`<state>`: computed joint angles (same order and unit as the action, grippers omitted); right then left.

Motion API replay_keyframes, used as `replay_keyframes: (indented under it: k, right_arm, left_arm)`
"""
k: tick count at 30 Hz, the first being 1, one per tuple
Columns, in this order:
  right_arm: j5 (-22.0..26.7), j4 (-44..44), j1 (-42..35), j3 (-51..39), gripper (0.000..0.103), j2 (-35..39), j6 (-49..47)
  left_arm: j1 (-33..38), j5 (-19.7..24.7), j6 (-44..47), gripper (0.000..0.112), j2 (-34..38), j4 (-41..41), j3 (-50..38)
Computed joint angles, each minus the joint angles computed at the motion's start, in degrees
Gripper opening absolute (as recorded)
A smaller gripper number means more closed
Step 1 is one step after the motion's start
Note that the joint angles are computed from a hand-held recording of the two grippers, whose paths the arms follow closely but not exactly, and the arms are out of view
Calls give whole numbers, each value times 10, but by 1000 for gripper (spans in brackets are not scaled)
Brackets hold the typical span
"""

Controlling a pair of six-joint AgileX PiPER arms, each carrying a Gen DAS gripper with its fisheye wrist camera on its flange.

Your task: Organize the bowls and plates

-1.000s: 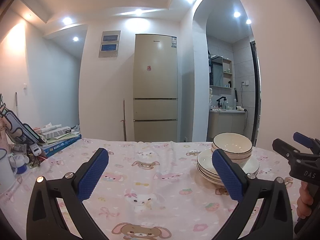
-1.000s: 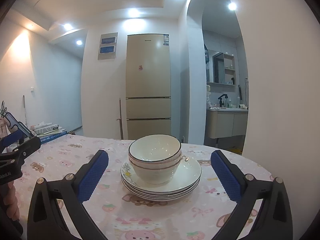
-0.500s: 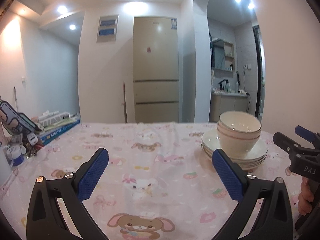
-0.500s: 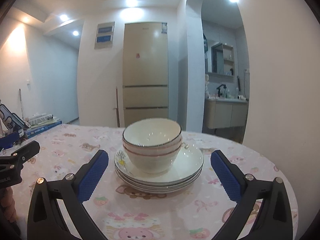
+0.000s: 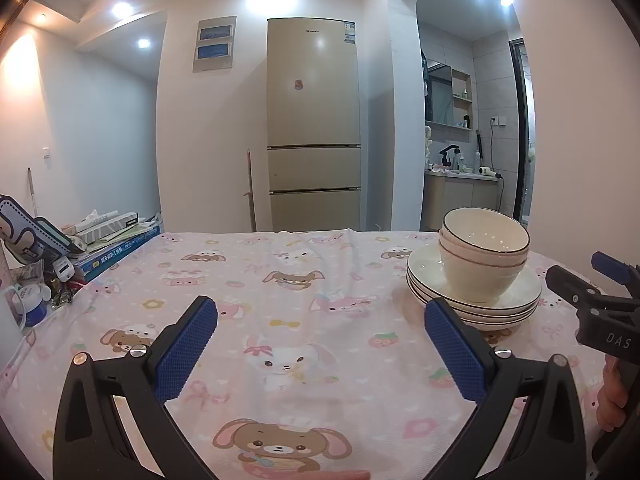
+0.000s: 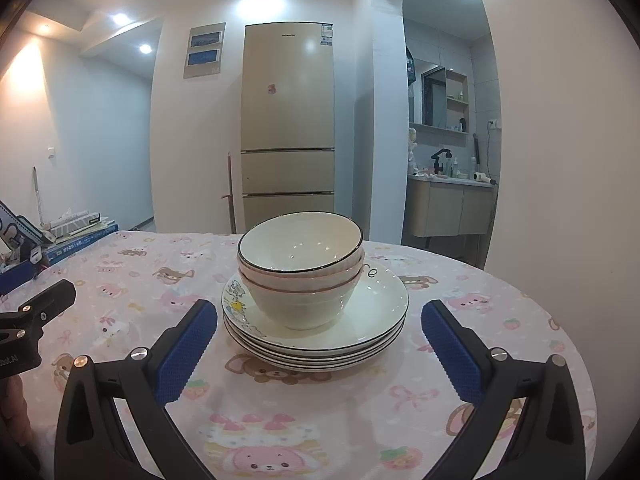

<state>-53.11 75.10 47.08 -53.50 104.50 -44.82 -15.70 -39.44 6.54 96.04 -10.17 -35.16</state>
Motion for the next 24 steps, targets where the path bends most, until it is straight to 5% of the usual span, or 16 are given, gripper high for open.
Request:
replay_keyframes:
  k: [24]
  right_arm:
    - [-7,2,4,-1,103,3,4]
  left_arm:
    - [-3,3,7,103,1,-11,-4]
